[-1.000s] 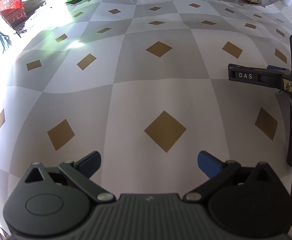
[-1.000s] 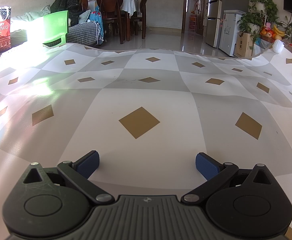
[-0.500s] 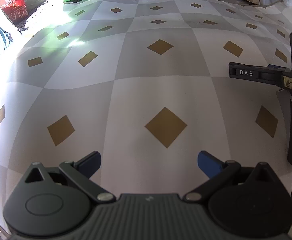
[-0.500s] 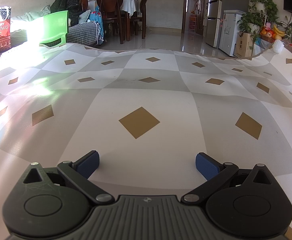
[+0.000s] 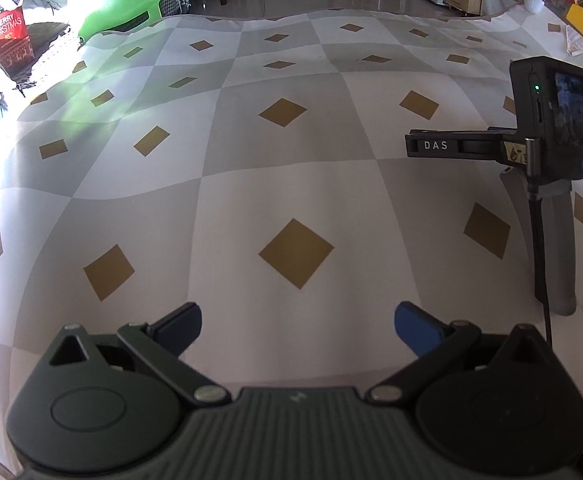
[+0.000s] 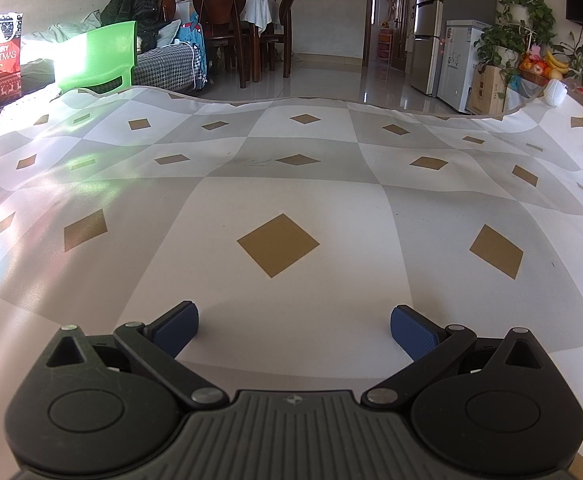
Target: Fold clothes
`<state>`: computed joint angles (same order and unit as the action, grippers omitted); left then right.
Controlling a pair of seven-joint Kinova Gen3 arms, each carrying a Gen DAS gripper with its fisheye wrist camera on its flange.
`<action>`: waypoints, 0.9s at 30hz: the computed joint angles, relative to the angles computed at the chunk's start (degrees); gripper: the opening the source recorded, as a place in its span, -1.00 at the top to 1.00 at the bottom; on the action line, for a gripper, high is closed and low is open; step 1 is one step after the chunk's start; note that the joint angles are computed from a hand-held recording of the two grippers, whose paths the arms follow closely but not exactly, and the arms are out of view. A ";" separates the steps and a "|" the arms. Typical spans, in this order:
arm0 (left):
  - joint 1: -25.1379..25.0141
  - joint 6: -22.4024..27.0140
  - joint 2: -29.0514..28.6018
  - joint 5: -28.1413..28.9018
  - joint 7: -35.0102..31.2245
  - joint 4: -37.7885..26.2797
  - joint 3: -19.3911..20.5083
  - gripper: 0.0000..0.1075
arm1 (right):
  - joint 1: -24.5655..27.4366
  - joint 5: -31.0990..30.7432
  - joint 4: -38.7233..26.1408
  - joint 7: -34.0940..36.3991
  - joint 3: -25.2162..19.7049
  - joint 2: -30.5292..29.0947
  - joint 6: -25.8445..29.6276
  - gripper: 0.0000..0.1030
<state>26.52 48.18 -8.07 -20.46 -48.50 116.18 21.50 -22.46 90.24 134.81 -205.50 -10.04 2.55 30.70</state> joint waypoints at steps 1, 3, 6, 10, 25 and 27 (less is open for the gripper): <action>0.03 -0.13 -0.40 0.09 -0.22 0.17 -0.14 -0.91 | 0.01 0.00 0.00 0.00 -0.01 0.00 0.00 -0.99; -0.27 0.03 -0.64 0.72 -0.77 0.25 -0.58 -0.91 | 0.01 0.00 0.00 0.00 -0.01 0.00 0.00 -0.99; -1.03 0.07 -0.83 1.77 -1.18 0.27 -1.16 -0.91 | 0.02 0.00 0.00 0.00 -0.02 0.00 0.00 -0.99; -1.90 0.42 -0.66 1.48 -0.39 -0.15 -0.90 -0.91 | 0.03 0.03 0.00 -0.02 -0.01 0.01 -0.01 -0.99; 0.31 1.37 2.30 3.03 0.11 -1.58 -2.02 -0.91 | 0.04 0.03 0.00 -0.02 -0.02 0.01 -0.01 -0.99; 0.44 1.17 2.40 4.66 -1.27 -1.56 -2.66 -0.91 | 0.05 0.05 -0.01 -0.03 -0.01 0.02 -0.03 -1.00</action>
<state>26.96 49.35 -5.67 -15.80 -49.78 114.62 18.84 -22.41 90.30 134.80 -205.52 -10.06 2.58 30.68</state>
